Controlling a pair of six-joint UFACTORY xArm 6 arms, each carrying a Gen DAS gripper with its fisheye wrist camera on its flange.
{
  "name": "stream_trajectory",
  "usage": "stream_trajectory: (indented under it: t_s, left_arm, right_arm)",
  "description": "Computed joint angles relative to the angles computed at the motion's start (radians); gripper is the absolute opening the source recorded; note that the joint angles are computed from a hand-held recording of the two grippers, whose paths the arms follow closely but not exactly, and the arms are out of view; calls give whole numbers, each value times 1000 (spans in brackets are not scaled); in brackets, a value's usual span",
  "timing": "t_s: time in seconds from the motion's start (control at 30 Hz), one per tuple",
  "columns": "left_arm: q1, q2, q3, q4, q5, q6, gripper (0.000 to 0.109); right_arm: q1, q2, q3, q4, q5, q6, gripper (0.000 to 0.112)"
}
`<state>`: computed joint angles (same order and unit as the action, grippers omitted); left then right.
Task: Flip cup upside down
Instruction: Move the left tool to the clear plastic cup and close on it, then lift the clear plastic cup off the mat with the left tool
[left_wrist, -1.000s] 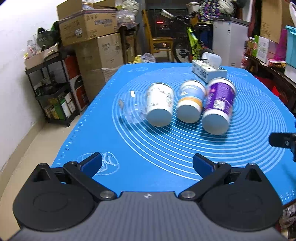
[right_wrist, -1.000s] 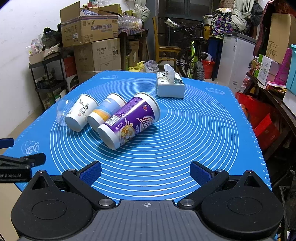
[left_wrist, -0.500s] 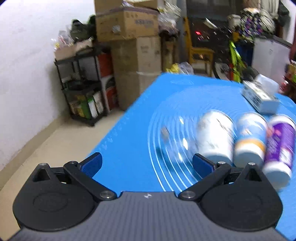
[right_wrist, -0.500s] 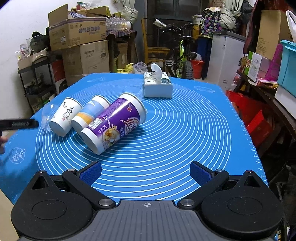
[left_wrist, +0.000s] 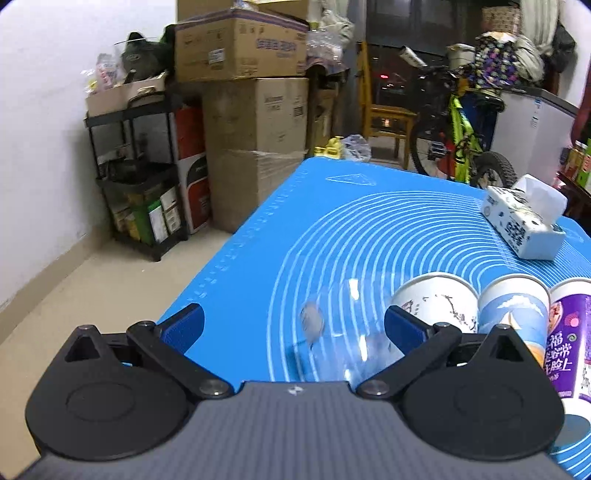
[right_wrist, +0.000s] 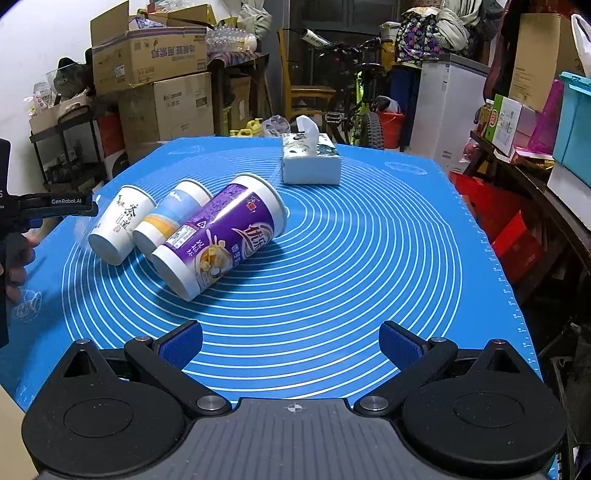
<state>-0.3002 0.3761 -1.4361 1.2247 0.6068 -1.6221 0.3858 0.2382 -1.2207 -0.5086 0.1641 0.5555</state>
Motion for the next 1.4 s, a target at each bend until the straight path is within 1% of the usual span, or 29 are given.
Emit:
stream_trajectory:
  t_s: [0.1, 0.17, 0.2, 0.3, 0.37, 0.5, 0.53, 0.57, 0.67, 0.83, 0.9, 0.97, 1.07, 1.17, 1.27, 1.33, 1.4]
  left_arm:
    - [23, 22, -17, -59, -54, 48, 102]
    - [34, 33, -24, -109, -75, 83, 102]
    - [37, 33, -20, -112, -87, 80, 101]
    - [57, 28, 2, -125, -160, 82, 89]
    - [68, 28, 6, -165, -198, 124, 78]
    - [71, 46, -7, -277, -224, 237, 67]
    - [75, 50, -3, -308, -241, 263, 61]
    - [83, 51, 7, -337, -274, 286, 59]
    - [87, 38, 25, -325, -281, 263, 58]
    - [75, -3, 53, -244, -264, 205, 58]
    - [64, -43, 90, -229, -256, 180, 58]
    - [47, -97, 142, -177, -257, 133, 58]
    - [-5, -167, 205, -133, -228, 117, 58]
    - [-58, -201, 252, -200, -257, 185, 58]
    - [-107, -182, 254, -270, -290, 267, 58]
    - [-124, -160, 245, -300, -316, 295, 58]
    - [-138, -130, 216, -293, -319, 291, 58]
  right_arm:
    - [5, 2, -2, 31, 7, -28, 101]
    - [5, 0, 0, 31, 6, -32, 101]
    - [3, -1, 1, 29, 4, -30, 101]
    - [1, 0, 1, 41, 4, -33, 101]
    - [2, 2, 0, 66, 8, -50, 101]
    - [3, 2, 1, 82, 9, -65, 101]
    - [2, 1, 1, 75, 8, -59, 101]
    - [2, 0, 1, 72, 9, -55, 101]
    - [4, 1, -3, 73, 15, -51, 101]
    - [6, 0, -3, 79, 15, -53, 101]
    - [3, -2, 2, 66, 5, -45, 101]
    - [0, -3, 3, 53, 0, -36, 101]
    - [-2, -4, 7, 59, 0, -41, 101]
    - [-4, -3, 4, 49, 2, -30, 101]
    - [-8, -9, 11, 6, -4, 4, 101]
    - [-12, -10, 12, -30, -5, 30, 101]
    - [-13, -10, 13, -22, -2, 18, 101]
